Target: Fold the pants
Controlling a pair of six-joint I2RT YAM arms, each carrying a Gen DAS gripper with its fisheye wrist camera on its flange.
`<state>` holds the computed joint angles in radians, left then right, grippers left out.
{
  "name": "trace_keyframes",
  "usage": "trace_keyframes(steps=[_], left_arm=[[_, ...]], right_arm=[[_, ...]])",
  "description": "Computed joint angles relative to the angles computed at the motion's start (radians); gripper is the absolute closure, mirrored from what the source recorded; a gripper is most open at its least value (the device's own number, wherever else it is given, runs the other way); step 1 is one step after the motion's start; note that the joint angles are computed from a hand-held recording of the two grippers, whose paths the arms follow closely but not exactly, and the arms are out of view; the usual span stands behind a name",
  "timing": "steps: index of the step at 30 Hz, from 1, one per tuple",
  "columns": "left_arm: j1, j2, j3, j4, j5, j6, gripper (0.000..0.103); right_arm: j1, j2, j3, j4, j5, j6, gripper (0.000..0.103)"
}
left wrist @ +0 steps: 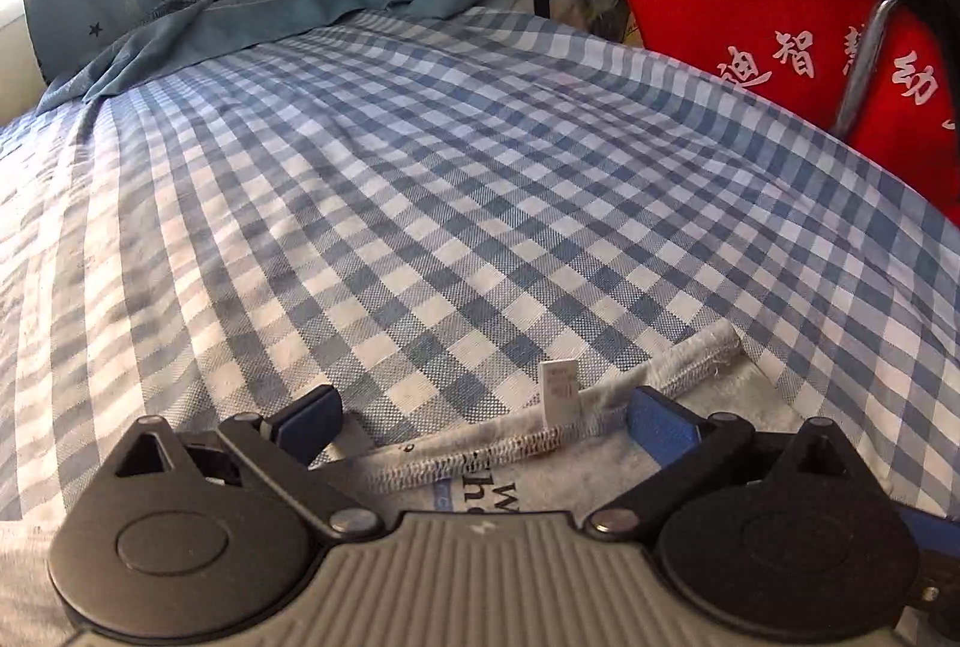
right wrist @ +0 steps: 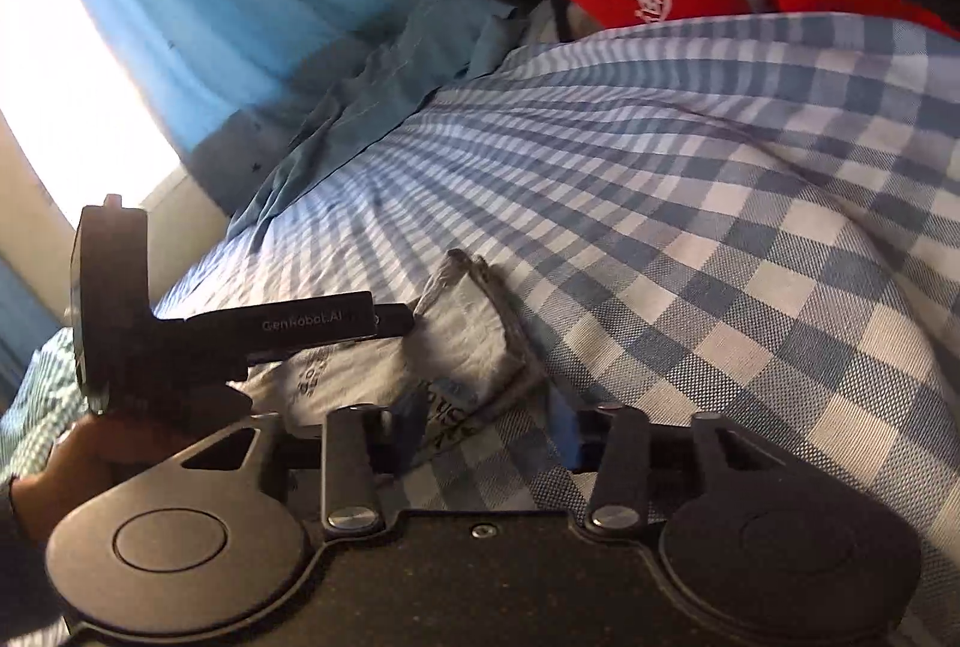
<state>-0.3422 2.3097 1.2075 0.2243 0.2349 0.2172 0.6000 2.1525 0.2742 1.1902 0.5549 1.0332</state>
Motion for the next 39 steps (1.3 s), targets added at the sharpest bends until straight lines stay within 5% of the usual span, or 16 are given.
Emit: trace_keyframes(steps=[4, 10, 15, 26, 33, 39], left_arm=[[0.005, -0.053, 0.041, -0.150, 0.041, -0.028, 0.001], [0.027, -0.064, 0.223, -0.499, 0.267, -0.075, 0.002], [-0.017, -0.002, 0.387, -0.743, 0.223, -0.044, 0.016], [-0.039, -0.035, 0.347, -0.728, 0.140, -0.029, 0.026], [-0.024, -0.044, 0.324, -0.734, 0.138, -0.036, 0.046], [0.003, -0.078, 0.276, -0.705, 0.150, -0.068, 0.079]], right_arm=[[0.017, -0.014, 0.050, -0.112, 0.071, 0.058, 0.092], [0.144, -0.038, 0.184, -0.351, 0.293, -0.098, 0.095], [0.238, -0.005, 0.342, -0.547, 0.446, -0.293, 0.095], [0.291, 0.074, 0.512, -0.697, 0.524, -0.532, 0.096], [0.320, 0.109, 0.586, -0.793, 0.547, -0.566, 0.096], [0.336, 0.129, 0.625, -0.847, 0.560, -0.591, 0.096]])
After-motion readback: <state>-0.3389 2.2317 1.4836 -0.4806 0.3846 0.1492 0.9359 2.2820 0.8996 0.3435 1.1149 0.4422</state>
